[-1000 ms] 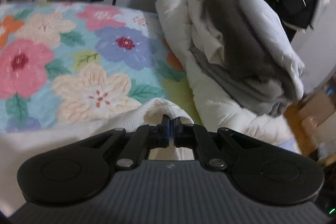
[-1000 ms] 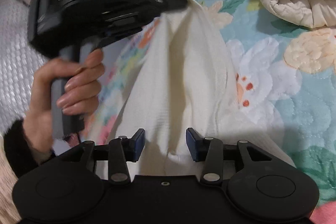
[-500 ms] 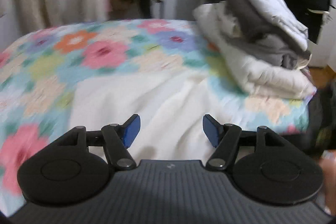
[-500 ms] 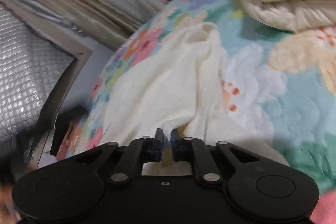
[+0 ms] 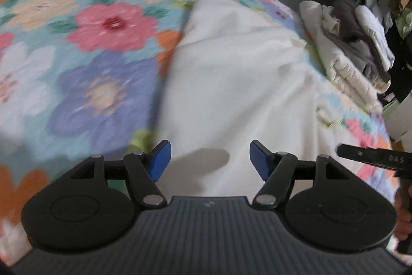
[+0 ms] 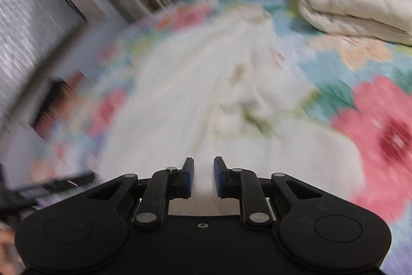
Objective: Fold clothes
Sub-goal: 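Open the left tool and smooth the folded sleepsuit while the right tool holds fabric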
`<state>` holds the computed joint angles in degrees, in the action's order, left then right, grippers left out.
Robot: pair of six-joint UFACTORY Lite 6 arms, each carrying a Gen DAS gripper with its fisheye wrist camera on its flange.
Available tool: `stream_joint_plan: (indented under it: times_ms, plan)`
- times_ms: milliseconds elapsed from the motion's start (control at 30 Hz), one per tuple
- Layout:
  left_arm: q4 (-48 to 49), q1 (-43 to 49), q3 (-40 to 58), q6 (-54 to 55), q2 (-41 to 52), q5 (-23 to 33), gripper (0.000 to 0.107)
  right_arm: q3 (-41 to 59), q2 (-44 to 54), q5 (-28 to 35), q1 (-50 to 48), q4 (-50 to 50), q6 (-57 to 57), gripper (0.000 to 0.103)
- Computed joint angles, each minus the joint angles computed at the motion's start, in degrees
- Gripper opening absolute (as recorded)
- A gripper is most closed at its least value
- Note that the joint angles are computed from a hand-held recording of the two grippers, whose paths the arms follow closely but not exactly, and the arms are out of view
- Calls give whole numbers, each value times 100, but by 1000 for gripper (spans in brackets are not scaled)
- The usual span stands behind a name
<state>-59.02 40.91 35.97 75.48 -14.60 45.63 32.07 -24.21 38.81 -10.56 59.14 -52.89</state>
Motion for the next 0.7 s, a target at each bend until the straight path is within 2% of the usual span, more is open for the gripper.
stream_joint_plan:
  times_ms: [33, 67, 100, 167, 300, 467, 533, 600, 667, 700]
  plan:
    - [22, 302, -177, 270, -131, 91, 71, -189, -329, -88, 97, -489, 437, 30]
    - [-77, 576, -320, 640, -142, 172, 73, -392, -610, -95, 48, -789, 649, 41]
    - [-176, 854, -448, 1017, -127, 256, 73, -504, -684, -198, 55, -970, 790, 45]
    - [-272, 1375, -488, 1486, 193, 499, 73, -596, -787, -321, 104, -1601, 1367, 45]
    - [-85, 1876, -298, 1650, 799, 949, 74, -701, -1116, 64, -295, -1737, 1401, 45]
    - [21, 1673, -356, 1579, 427, 865, 73, -1100, -1981, 1215, -1265, -1289, 1075, 45]
    - [-39, 1569, -462, 1661, 192, 953, 73, -1236, -2312, 1324, -1253, -1638, 1448, 45]
    - [-43, 1647, -606, 1896, 20, 1178, 73, -1287, -2536, 1241, -843, -2262, 2042, 45]
    - [16, 1690, -677, 1955, -31, 1272, 73, -1298, -2417, 1383, -689, -2321, 1967, 45]
    - [50, 1702, -701, 1932, -29, 1261, 73, -1304, -2324, 1487, -640, -2257, 1818, 40]
